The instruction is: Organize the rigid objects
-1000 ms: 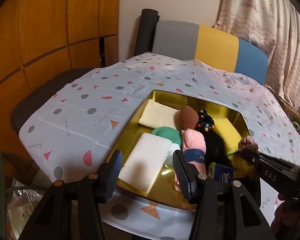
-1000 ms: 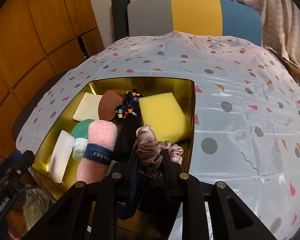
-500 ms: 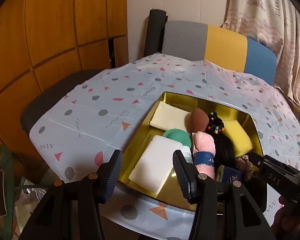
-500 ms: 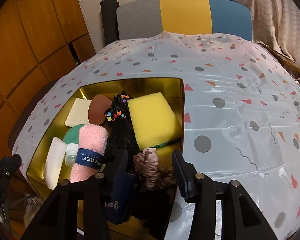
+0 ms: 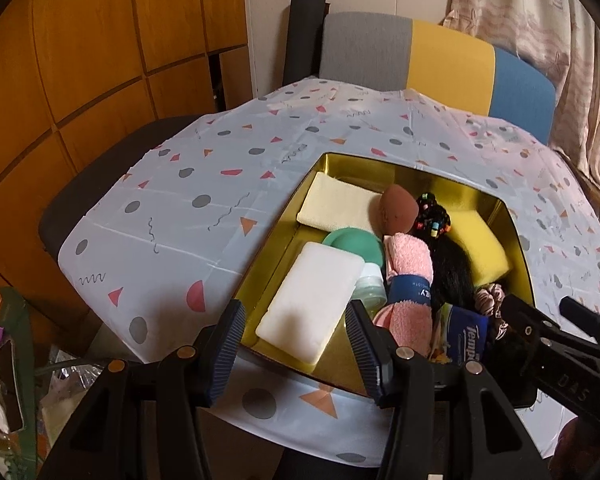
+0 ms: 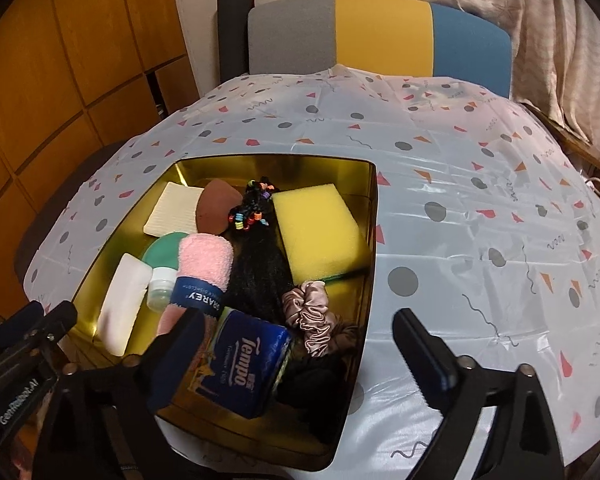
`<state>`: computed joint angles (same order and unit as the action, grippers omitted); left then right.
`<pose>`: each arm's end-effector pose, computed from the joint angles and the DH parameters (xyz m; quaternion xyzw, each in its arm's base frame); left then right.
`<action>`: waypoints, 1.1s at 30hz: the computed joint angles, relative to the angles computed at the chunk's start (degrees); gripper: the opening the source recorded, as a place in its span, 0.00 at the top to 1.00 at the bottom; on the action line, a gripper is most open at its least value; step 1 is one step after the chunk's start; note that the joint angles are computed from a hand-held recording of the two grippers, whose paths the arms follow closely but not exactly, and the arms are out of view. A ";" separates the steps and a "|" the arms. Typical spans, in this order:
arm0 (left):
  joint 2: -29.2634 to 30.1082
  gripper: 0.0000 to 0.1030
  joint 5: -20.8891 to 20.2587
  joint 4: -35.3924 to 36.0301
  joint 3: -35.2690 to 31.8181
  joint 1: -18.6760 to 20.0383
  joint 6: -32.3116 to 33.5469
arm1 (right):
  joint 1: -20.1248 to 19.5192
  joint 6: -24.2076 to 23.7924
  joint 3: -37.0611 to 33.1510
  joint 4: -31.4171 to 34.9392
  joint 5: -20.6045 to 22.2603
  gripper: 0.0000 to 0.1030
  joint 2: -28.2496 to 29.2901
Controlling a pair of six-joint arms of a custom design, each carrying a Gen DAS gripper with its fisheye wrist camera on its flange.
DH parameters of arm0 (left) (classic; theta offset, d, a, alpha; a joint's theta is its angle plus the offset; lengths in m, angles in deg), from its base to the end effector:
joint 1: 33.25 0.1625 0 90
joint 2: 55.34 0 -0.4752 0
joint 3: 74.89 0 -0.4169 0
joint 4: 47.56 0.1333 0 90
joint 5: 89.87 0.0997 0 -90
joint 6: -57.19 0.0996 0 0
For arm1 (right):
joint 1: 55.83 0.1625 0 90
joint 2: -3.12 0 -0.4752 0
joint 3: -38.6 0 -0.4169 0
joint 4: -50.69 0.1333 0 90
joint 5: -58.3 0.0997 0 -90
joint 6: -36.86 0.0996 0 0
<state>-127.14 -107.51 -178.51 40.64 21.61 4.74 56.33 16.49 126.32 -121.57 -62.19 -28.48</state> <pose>-0.1287 -0.5793 0.2908 -0.1073 0.7999 -0.3943 0.4395 0.3650 -0.6768 0.0323 0.2854 -0.8974 0.2222 0.2527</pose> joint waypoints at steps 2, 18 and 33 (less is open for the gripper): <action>-0.28 0.49 -0.62 2.01 -0.49 -0.01 -1.17 | 0.43 0.20 -0.09 0.06 -0.65 0.02 -0.07; -2.08 0.49 -1.52 17.82 -5.63 -0.48 -12.95 | 4.41 4.49 -3.45 -1.31 -11.87 0.00 1.34; -1.41 0.49 -3.84 4.45 -3.66 -1.21 -0.55 | 4.21 5.13 -2.37 -1.62 -11.21 0.00 1.10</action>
